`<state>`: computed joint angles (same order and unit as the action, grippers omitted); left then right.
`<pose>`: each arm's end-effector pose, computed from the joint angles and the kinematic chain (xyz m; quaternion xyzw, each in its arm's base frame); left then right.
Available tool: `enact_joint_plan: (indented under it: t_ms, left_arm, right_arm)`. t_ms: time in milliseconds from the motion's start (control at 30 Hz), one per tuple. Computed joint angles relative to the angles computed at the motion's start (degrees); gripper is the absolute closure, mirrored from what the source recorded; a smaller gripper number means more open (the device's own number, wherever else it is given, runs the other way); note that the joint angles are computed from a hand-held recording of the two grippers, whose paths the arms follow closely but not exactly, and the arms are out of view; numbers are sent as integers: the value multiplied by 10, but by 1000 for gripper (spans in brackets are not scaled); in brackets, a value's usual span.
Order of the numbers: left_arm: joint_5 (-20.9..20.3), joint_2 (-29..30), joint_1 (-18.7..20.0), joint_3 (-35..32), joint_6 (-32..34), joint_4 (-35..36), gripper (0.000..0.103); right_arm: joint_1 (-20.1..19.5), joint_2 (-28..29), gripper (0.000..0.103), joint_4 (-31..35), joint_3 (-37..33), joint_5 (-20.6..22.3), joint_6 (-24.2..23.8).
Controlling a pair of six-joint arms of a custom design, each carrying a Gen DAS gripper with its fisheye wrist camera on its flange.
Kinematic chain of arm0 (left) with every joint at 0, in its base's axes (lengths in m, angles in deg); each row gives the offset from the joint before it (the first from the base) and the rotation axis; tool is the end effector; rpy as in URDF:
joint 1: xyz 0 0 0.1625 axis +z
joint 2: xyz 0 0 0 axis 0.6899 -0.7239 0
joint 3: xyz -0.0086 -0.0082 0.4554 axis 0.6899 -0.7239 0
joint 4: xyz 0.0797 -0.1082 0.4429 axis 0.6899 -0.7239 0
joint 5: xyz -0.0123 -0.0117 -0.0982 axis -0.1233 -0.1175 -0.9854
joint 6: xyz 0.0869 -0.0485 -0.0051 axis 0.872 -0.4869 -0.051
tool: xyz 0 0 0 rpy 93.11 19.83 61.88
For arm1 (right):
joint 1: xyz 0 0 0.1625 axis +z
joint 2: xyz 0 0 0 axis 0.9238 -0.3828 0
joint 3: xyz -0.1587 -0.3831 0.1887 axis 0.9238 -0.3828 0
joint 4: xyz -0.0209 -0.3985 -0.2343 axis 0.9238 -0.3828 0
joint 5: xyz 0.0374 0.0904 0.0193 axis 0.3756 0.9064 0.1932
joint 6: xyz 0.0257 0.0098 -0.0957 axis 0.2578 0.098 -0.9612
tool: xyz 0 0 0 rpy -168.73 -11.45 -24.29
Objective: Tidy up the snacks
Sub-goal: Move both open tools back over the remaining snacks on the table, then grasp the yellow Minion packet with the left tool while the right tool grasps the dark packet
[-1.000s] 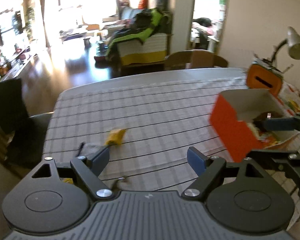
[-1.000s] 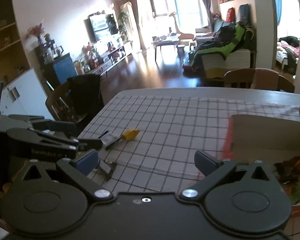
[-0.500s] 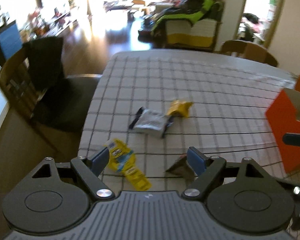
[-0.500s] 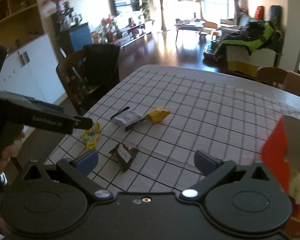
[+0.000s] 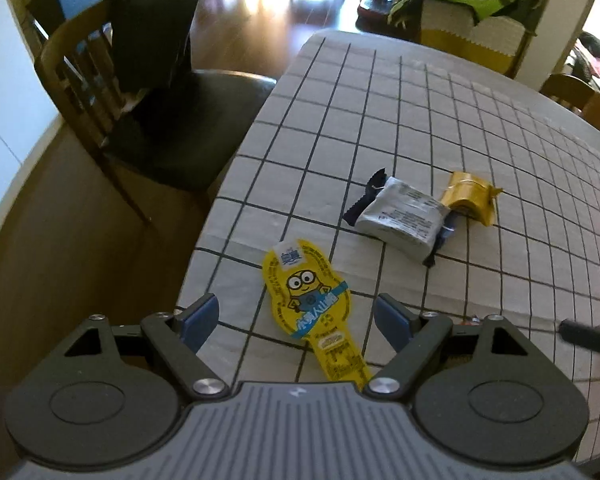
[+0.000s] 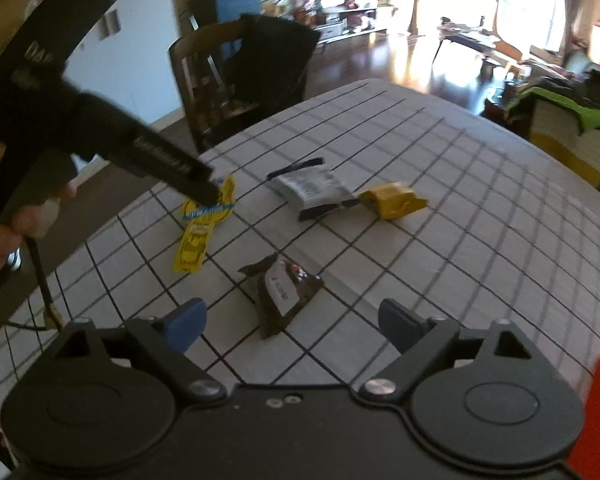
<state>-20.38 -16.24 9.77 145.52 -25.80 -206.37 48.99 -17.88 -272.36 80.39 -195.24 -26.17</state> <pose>-0.0161 -0.3772 0.2431 0.0144 0.8977 -0.2416 0.3681 0.2688 -0.3415 -0.0246 0.3956 -0.8753 0.1578 0.2290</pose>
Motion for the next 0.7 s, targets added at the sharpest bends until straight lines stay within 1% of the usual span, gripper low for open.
enact_joint_plan:
  t_ms: [100,233,333,400,433,467,533,633,700]
  left_arm:
    - [-8,29,17,-12,-8,-10,18]
    - [-12,63,31,-27,-7,-16,19]
    - [-15,81,40,-36,-9,-17,20]
    - [-20,87,45,-39,-7,-21,23]
    - [-20,91,47,-40,-5,-23,27]
    - [-19,93,48,-41,-7,-20,32]
    - [-18,96,50,-43,-13,-12,38]
    - [-10,100,48,-42,-8,-15,39]
    - [-7,100,46,-40,-4,-20,46]
  right_arm:
    - [-12,15,18,11,-15,8,-16]
    - [-23,30,21,17,-30,14,-22]
    - [-27,37,26,21,-39,18,-26]
    - [-30,40,31,30,-45,20,-24]
    - [-31,41,34,35,-47,20,-19]
    - [-32,41,39,41,-49,23,-15]
    - [-33,42,42,44,-51,25,-13]
    - [-32,44,47,45,-52,28,-15]
    - [-29,47,52,46,-55,22,-16]
